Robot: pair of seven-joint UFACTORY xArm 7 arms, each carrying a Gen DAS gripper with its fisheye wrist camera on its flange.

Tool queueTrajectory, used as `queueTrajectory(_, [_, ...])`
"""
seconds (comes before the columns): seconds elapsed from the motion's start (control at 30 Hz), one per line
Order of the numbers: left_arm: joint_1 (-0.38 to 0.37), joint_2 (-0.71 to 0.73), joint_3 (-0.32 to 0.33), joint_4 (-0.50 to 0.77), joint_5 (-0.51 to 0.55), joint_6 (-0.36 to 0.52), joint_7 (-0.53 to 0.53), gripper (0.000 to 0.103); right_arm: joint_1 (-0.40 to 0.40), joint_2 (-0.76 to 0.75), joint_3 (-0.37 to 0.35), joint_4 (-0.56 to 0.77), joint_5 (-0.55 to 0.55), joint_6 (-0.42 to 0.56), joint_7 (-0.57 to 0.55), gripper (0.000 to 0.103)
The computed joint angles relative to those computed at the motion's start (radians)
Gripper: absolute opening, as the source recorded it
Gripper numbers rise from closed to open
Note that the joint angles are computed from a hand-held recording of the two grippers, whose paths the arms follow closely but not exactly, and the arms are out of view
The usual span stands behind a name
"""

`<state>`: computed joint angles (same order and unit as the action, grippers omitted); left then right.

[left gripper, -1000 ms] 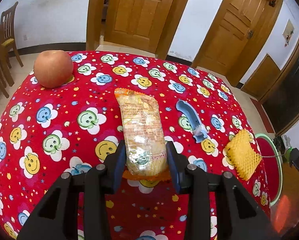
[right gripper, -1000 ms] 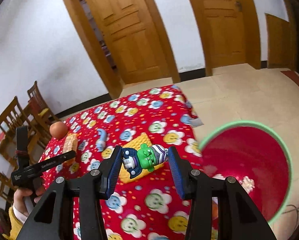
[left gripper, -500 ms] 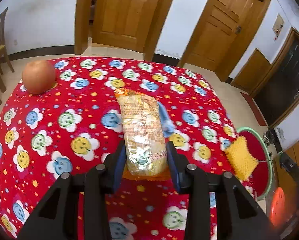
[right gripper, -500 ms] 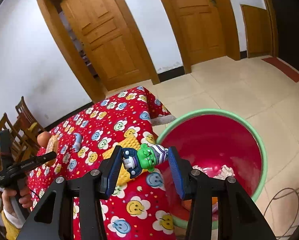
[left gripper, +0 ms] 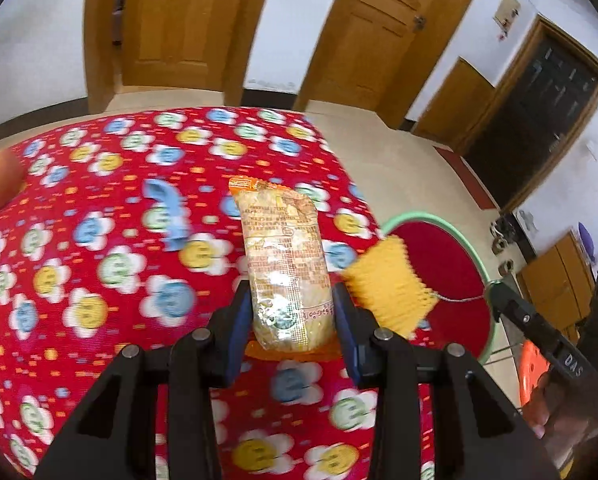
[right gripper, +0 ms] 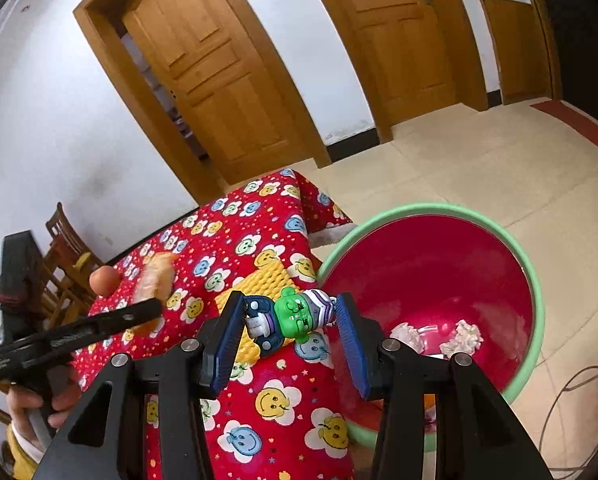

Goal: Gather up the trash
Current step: 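Carry the green toy figure over the red bin and open the right tool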

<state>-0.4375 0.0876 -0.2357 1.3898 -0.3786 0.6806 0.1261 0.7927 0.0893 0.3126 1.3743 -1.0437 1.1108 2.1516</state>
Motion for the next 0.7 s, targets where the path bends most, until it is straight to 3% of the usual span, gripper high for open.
queueTrajectory(0.17, [-0.043,0.078,-0.02,0.066,0.057,0.005,-0.071,0.04,-0.003,-0.026,0.006,-0.032,-0.015,-0.009,0.022,0.048])
queueTrajectory(0.4, [-0.11,0.176,-0.009,0.147,0.225,0.047,-0.235,0.04,-0.019,-0.075,0.033,-0.082,-0.022,0.008,0.051,0.048])
queueTrajectory(0.57, [-0.133,0.194,-0.002,0.162,0.304,0.044,-0.285,0.04,-0.037,-0.113,0.059,-0.12,-0.018,0.033,0.073,0.048])
queueTrajectory(0.7, [-0.127,0.197,-0.008,0.161,0.301,0.039,-0.286,0.04,-0.054,-0.135,0.075,-0.15,0.007,0.048,0.089,0.048])
